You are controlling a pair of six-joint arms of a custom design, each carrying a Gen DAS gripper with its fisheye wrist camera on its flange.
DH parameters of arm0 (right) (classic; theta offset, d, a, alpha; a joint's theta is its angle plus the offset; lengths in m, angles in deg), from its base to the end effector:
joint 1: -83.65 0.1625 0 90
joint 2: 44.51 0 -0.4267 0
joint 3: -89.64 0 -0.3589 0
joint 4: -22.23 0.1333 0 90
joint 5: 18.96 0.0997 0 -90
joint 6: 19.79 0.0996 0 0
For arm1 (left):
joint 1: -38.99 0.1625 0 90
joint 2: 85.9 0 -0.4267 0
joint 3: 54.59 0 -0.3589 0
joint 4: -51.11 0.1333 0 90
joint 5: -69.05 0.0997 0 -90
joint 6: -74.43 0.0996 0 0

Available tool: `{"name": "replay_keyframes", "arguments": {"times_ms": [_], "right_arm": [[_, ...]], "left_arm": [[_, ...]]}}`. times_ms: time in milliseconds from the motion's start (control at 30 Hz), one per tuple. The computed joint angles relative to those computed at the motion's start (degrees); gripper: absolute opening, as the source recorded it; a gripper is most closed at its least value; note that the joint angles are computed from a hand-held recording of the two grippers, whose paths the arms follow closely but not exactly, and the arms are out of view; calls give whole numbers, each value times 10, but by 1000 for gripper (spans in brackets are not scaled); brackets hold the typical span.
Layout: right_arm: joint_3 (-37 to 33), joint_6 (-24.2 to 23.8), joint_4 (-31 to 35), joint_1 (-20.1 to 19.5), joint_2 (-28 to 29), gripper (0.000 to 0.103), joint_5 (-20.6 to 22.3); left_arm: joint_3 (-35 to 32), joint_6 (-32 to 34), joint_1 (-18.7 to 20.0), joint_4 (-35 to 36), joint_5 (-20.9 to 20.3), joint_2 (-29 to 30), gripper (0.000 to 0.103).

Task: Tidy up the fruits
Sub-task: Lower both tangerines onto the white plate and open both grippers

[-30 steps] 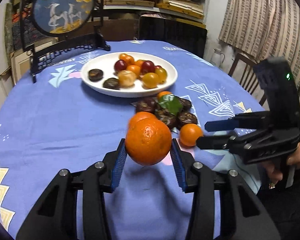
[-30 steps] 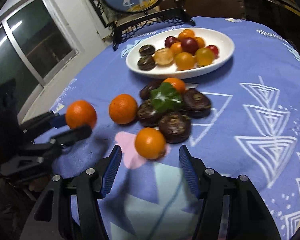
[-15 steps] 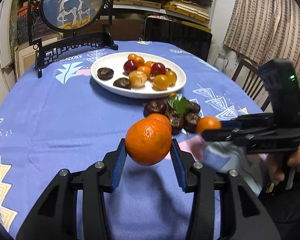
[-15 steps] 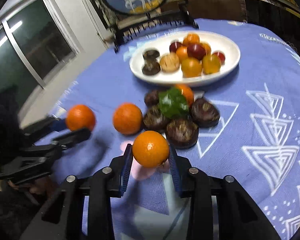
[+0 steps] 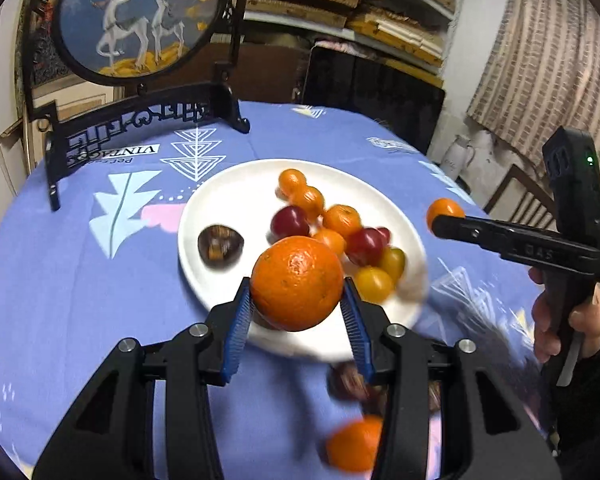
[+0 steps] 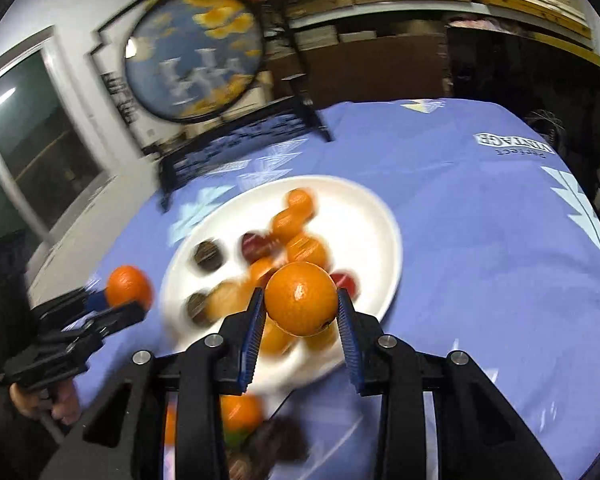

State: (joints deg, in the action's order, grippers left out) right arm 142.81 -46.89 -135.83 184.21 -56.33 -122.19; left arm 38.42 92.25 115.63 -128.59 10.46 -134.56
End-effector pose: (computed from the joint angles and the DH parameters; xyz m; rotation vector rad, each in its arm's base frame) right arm 0.2589 -0.7856 -0.0290 0.8267 -2.6618 0.6081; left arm 0.0256 -0.6937 0.2432 0.3736 2.3886 -0.9761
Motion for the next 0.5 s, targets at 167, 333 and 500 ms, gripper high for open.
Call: {"name": "replay_keyframes", "arguments": {"times_ms": [167,333,500], "right_arm": [[-155,-11,36,-1,88,46,-20],[-78,-8,-14,-2,53,48,-15],[68,-9,-71,-5,-20,50,0]], "left_arm": [[-97,-27,22,68,11,49,45],[-46,-15,18,-2,7,29,70],[53,5,-2,-41,2,-19,75]]}}
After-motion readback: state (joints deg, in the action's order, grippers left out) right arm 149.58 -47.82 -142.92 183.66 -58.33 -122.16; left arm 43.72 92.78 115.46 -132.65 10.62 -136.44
